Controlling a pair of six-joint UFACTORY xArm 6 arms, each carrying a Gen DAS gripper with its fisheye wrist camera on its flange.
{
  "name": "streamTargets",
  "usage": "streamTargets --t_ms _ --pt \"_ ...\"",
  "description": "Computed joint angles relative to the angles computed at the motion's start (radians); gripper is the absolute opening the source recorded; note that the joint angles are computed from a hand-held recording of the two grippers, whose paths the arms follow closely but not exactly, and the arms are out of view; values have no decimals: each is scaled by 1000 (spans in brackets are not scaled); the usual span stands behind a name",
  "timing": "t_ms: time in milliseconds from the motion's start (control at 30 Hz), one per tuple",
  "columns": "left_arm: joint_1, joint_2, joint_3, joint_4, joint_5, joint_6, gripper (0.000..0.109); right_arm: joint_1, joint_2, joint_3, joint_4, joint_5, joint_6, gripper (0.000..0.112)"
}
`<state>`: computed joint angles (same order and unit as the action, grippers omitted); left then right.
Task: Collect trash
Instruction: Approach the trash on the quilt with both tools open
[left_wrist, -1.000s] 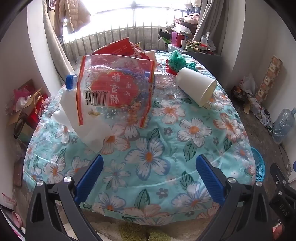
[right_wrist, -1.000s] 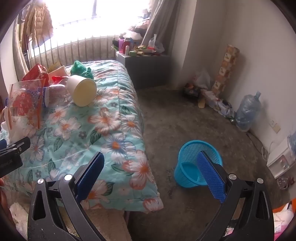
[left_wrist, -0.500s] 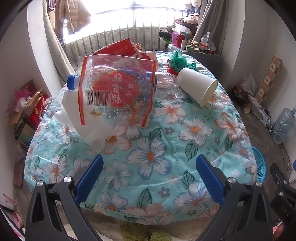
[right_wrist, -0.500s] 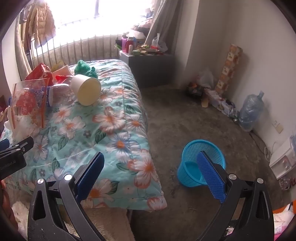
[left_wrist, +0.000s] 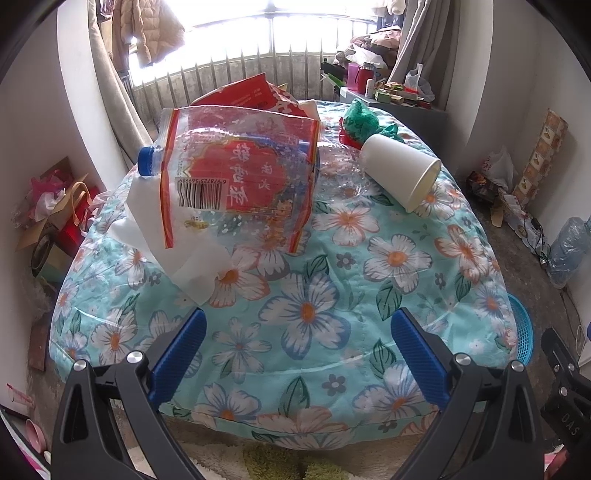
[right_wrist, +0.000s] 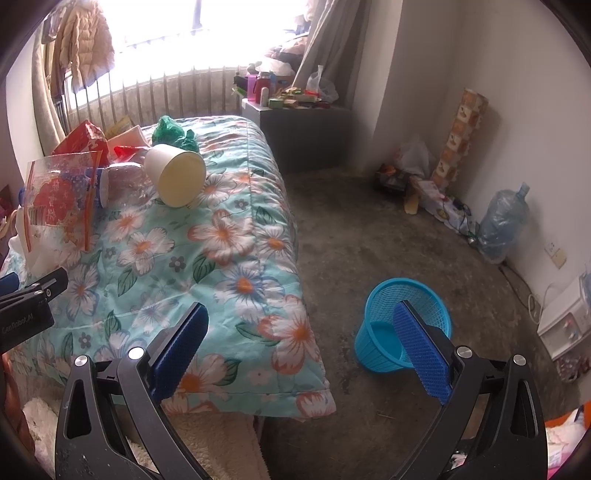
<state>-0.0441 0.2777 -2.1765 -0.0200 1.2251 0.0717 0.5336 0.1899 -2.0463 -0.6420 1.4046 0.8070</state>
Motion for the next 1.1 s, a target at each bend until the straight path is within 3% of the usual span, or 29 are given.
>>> streamTargets --t_ms 1100 --pt "-1 10 -9 25 -8 -11 98 -9 -4 6 19 -5 1 96"
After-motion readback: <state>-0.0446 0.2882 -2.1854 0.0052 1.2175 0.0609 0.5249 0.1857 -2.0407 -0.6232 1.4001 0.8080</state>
